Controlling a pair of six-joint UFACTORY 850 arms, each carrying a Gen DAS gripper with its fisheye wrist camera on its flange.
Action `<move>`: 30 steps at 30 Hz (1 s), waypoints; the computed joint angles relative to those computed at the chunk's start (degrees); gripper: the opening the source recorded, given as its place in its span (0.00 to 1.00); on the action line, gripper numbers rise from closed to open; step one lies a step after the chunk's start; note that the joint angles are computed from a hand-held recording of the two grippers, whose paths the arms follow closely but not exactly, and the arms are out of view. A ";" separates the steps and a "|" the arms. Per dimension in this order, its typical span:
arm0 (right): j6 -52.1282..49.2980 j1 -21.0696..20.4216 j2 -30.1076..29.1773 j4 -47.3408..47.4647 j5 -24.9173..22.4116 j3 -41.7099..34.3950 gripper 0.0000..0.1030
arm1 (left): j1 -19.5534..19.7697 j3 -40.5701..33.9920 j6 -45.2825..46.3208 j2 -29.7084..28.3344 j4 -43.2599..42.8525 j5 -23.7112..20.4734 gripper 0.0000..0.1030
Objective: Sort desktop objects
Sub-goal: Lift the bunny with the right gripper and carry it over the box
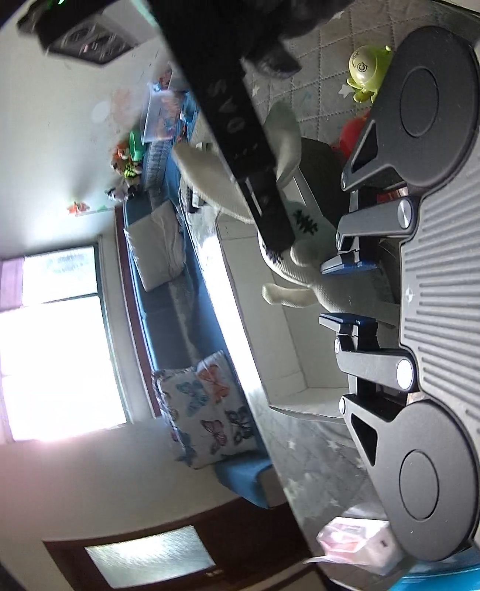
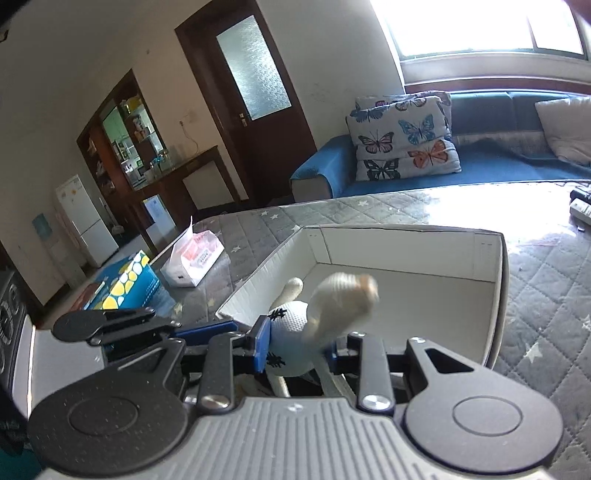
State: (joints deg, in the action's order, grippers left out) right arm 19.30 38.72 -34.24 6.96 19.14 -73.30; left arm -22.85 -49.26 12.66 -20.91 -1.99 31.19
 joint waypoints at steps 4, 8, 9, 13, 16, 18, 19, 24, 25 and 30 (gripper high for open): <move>3.01 -0.73 -0.48 -2.78 -0.56 -0.94 0.29 | 0.22 -0.25 -1.35 -0.16 4.10 -0.29 0.24; 8.08 -1.42 -1.06 -7.14 -0.94 -2.10 0.29 | -0.72 0.11 4.72 -0.57 0.01 0.94 0.29; 7.68 -1.46 -1.30 -6.67 -1.28 -2.55 0.29 | -0.87 -0.27 6.58 -0.94 -2.16 0.63 0.29; 8.47 -2.03 -2.27 -5.85 -2.94 -4.35 0.29 | -0.08 -0.88 7.26 -2.03 -3.23 -0.48 0.29; 9.11 -2.43 -3.28 -5.75 -4.15 -5.91 0.29 | 0.58 -0.94 7.96 -2.57 -4.40 -0.94 0.29; 8.94 -2.64 -4.02 -5.32 -5.12 -7.08 0.29 | 0.67 -1.07 8.75 -2.94 -5.90 -1.04 0.29; 9.20 -2.73 -4.39 -5.47 -5.64 -7.70 0.29 | 0.70 -1.19 8.71 -3.15 -6.28 -1.02 0.29; 18.24 -3.75 -6.35 -12.89 -7.89 -10.54 0.29 | 0.06 -1.87 10.48 -3.96 -7.23 -0.25 0.29; 21.92 -4.04 -6.86 -16.09 -8.63 -11.34 0.29 | -0.22 -1.78 11.70 -4.17 -7.88 0.83 0.29; 33.27 -4.93 -7.56 -25.48 -8.41 -12.35 0.28 | 0.69 -3.31 6.97 -3.89 -5.94 -1.32 0.21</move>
State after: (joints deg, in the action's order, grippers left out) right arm 52.56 33.79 -41.80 -18.52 10.73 -85.66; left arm -22.16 -52.57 19.63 -24.80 -7.92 29.87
